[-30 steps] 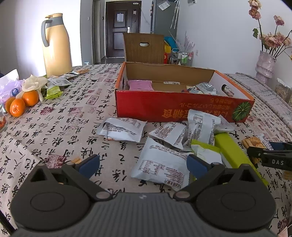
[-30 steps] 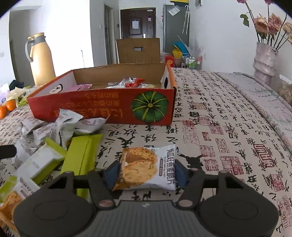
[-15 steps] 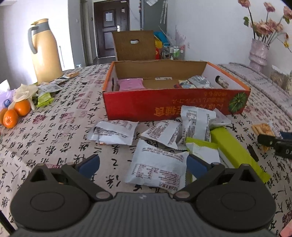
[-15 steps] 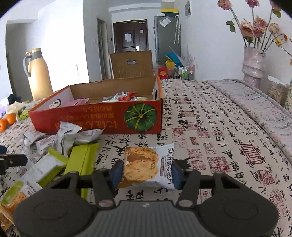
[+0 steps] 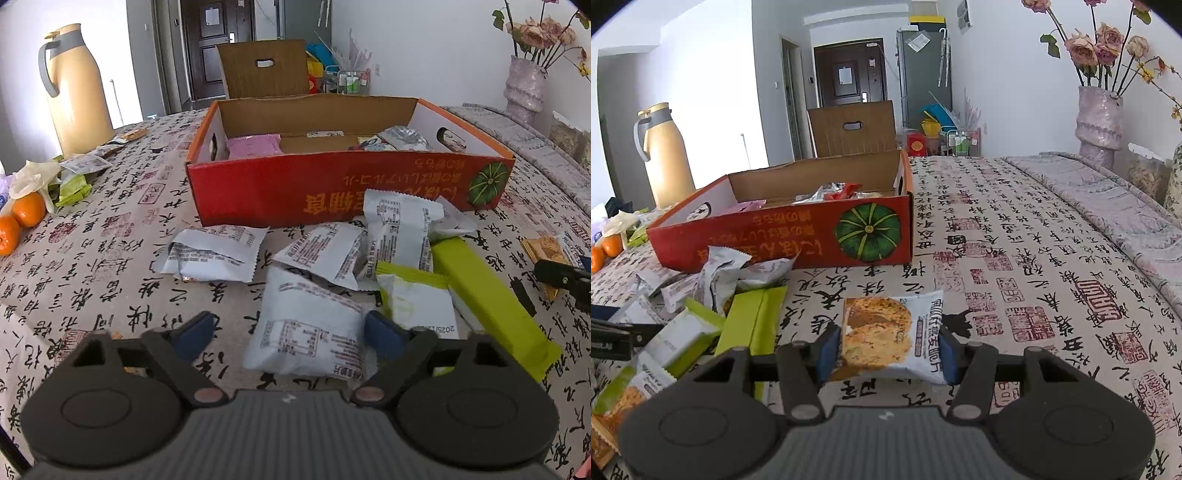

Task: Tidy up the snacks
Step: 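Grasp the white biscuit packet with the right gripper while the left gripper grasps a white snack bag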

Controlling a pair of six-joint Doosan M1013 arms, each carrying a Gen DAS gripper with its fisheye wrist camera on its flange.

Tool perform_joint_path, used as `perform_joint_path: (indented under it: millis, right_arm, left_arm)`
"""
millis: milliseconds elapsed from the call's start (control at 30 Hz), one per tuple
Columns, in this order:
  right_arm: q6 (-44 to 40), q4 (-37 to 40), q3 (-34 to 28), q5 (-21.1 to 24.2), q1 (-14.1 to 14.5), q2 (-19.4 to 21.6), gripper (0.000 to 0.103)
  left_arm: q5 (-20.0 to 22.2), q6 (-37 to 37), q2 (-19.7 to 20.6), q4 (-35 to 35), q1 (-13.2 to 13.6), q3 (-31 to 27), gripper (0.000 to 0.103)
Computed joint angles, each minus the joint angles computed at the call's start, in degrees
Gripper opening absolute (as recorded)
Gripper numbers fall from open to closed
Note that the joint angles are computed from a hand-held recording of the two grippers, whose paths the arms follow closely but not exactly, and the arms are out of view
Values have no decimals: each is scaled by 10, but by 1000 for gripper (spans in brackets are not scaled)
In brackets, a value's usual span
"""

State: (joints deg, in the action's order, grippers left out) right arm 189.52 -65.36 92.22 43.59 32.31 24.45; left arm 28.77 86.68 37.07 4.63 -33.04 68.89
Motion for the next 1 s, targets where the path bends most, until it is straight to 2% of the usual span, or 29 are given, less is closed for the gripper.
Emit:
perform_joint_path:
  millis: [133, 200, 300, 500, 700, 1000]
  right_arm:
    - [1, 0, 0, -1, 1, 0, 54]
    - [2, 0, 0, 0, 1, 0, 54]
    - [2, 0, 1, -1, 1, -1, 55]
    - [2, 0, 2, -2, 3, -1, 55]
    - [5, -4, 3, -2, 5, -2, 55]
    - [10, -15, 3, 1, 9, -5, 55]
  left_arm:
    - [2, 26, 0, -28, 2, -1, 67]
    - [1, 44, -1, -49, 4, 0, 51]
    - [-1, 54, -3, -60, 5, 2, 38]
    - [-17, 46, -9, -62, 7, 11, 29]
    - [-36, 31, -17, -51, 6, 22, 28]
    - [-85, -16, -32, -17, 4, 37, 28]
